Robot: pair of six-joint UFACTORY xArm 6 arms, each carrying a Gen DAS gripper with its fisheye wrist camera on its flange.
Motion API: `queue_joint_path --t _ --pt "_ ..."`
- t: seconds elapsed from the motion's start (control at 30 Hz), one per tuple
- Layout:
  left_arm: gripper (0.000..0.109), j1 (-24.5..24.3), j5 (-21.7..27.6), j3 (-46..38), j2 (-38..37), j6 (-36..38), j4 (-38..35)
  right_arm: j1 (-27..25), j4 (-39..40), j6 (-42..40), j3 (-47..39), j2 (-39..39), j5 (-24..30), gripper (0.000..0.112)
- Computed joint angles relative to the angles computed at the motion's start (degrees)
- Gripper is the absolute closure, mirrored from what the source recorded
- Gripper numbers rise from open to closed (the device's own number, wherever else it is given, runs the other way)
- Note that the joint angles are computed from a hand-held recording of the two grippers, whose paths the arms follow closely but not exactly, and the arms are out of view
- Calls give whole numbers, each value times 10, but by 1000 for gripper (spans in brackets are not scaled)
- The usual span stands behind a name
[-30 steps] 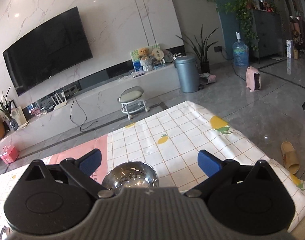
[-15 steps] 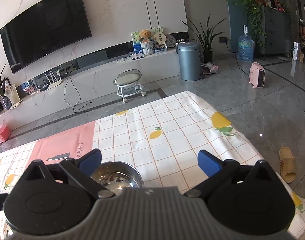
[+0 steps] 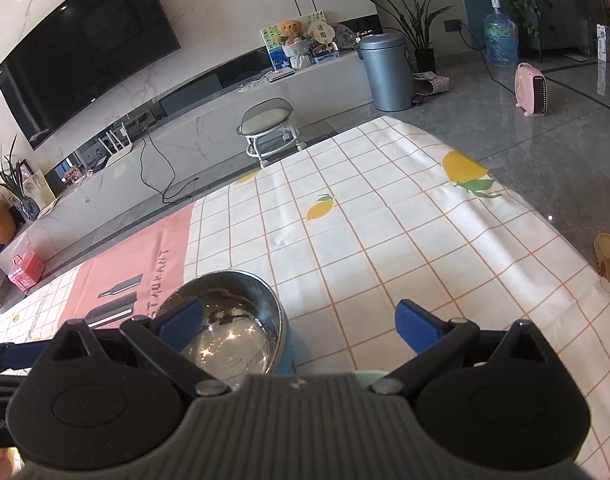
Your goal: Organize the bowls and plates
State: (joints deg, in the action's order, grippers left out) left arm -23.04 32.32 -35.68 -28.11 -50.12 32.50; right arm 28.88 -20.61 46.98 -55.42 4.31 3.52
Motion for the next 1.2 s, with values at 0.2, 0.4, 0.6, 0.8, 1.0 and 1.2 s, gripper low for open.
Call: queue_joint_path --t 0.2,0.4,0.6,0.8,1.0,1.2 --pt "6 15 -8 1 22 7 -41 18 109 -110 -12 18 20 15" --pt "26 31 -33 4 44 16 -91 23 182 -196 -26 29 47 32" --pt "42 34 -49 5 63 87 -181 27 226 -246 -32 39 60 57" --pt "56 24 -52 -3 79 65 -154 35 263 -293 -39 47 63 64" --pt "78 17 -33 -24 105 24 -120 35 234 -262 -57 63 75 73" --pt "88 23 -36 -26 112 0 -148 45 384 -372 -67 73 73 95"
